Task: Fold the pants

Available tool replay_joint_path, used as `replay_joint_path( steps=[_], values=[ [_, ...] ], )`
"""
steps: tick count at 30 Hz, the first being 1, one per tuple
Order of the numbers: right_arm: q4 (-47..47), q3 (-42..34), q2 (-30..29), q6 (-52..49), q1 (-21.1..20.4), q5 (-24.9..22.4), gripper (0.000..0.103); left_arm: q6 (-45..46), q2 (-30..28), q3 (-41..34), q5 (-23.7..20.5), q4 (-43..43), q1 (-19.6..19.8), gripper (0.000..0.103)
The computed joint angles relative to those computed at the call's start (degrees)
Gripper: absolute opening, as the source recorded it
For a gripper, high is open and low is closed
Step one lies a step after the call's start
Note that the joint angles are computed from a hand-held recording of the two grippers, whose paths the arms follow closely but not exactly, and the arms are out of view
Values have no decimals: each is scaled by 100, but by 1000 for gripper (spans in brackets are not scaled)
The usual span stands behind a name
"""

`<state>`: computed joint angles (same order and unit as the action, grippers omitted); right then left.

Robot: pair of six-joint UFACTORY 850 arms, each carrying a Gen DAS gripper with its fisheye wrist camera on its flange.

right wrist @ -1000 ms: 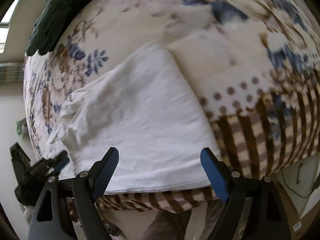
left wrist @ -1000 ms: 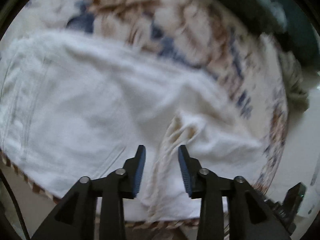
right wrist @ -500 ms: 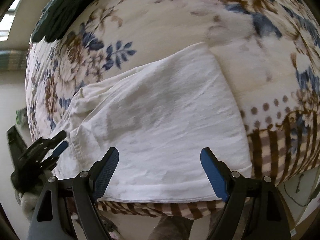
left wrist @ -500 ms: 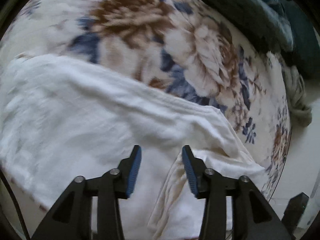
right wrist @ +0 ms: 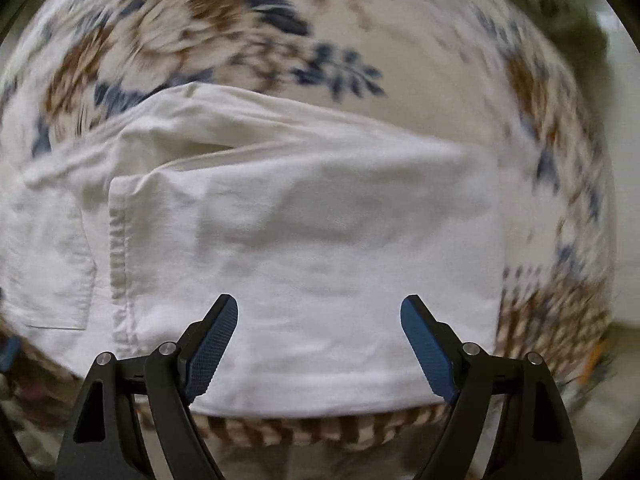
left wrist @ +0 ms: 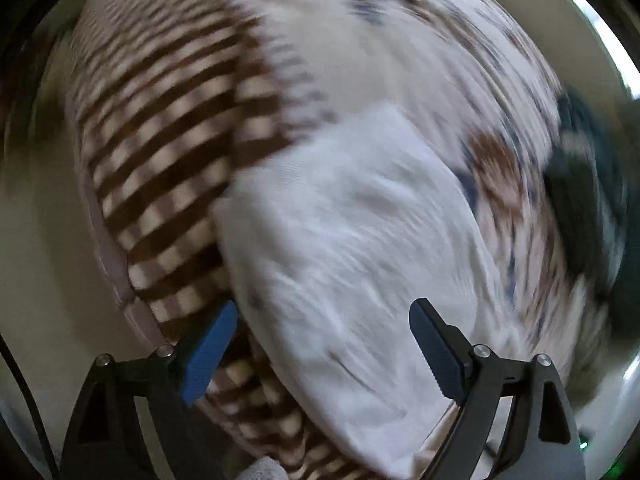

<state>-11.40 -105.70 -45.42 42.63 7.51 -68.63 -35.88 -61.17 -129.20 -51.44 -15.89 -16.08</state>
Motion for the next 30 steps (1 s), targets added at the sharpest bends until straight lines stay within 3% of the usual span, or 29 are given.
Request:
replay_joint_path(
  steps=[1,4,6,9,11,14,17,23,30],
  values=[
    [-542,-357,-242,-66,189,-282,86,27,90,279,265,-393,90,88],
    [-1044,-763,-511,-158,421,-365,86,121,288,1027,1030,-1528,273,88],
    [-1035,-968,-642,-225,486,-376,86,156,284,1204,1273,-1918,324,87],
    [-878,-1188,-832,-320,559,-472,86,116,94,986,1277,-1906,317,84],
    [-832,-1363,-982,-384,590,-559,86,266,75,857,1351,-1580,267,52],
    [-968,-1273,-955,-420,633,-527,86,464,291,1039,1503,-1240,216,30],
    [-924,-1303,-1004,-456,607,-582,86,1020,573,1466,1858,-1639,214,30],
    [-765,-1102,-909,-323,477,-541,86,1371,278,1330,1621,-2690,419,38],
    [-693,-826,-736,-215,335,-448,86,675,941,1671,2092,-1420,106,33]
  ],
)
